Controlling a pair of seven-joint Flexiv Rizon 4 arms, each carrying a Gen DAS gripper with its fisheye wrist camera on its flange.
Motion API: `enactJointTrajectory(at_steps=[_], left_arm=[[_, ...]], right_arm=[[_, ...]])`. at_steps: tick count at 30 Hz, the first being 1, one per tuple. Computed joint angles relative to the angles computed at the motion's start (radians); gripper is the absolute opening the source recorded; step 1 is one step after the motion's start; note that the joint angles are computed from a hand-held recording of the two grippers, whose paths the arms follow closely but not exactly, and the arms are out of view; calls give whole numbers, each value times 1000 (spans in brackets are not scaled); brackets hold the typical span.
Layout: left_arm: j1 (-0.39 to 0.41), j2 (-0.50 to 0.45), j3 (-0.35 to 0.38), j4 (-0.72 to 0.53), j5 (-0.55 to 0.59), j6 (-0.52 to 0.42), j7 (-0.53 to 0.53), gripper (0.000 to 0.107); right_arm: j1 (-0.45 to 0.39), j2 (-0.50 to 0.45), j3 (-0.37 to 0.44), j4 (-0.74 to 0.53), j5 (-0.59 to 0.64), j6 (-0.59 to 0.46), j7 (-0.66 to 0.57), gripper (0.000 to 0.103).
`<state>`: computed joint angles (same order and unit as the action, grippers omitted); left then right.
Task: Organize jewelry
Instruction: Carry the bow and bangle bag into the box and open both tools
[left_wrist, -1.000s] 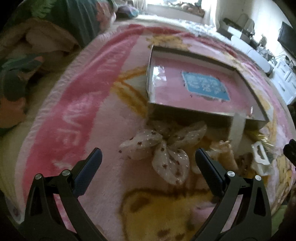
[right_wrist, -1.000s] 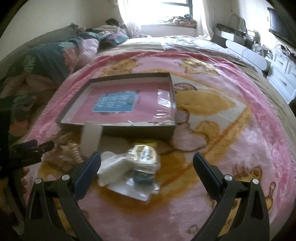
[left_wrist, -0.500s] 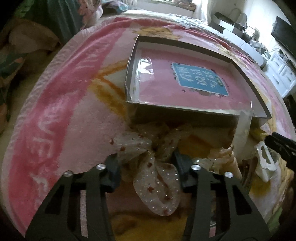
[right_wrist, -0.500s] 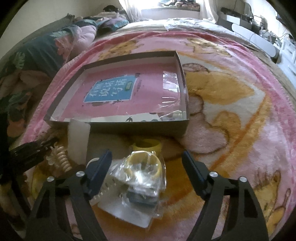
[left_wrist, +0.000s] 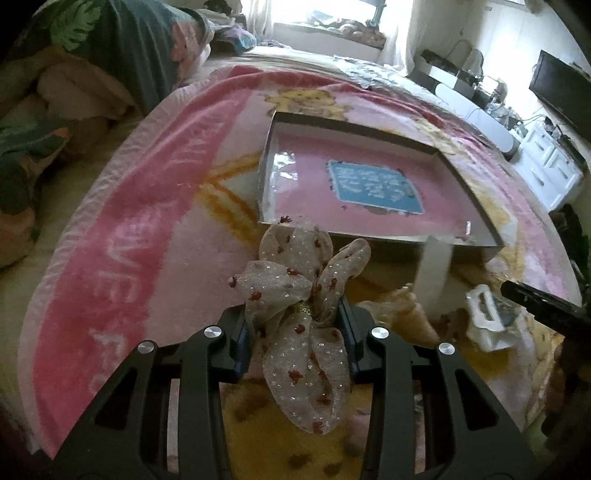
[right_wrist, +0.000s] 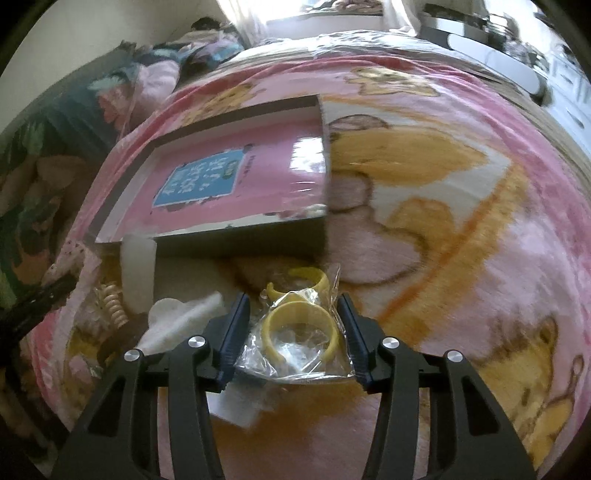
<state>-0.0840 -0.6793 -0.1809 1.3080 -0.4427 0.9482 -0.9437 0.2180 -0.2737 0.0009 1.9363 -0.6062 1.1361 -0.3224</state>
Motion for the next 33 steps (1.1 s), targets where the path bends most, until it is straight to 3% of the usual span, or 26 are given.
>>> enactJointTrajectory(at_steps=[9,16,26,33], left_arm=[[-18,33,-15,27,-4,13,25,29],[-69,-9,-2,-75,30,-21,-10,30],[-135,-146,42,-339,121,-118,-120,30],[-163,-249,72,-533,183,-174,-155,31]], right_arm=[[-39,114,-24,124,-223,40,212,47],[-102,144,-12,131,-344,89,288,48],[-107,83,-19,24,-330,126,186,48],[-82,3,-30,-85,-195,160,13,48]])
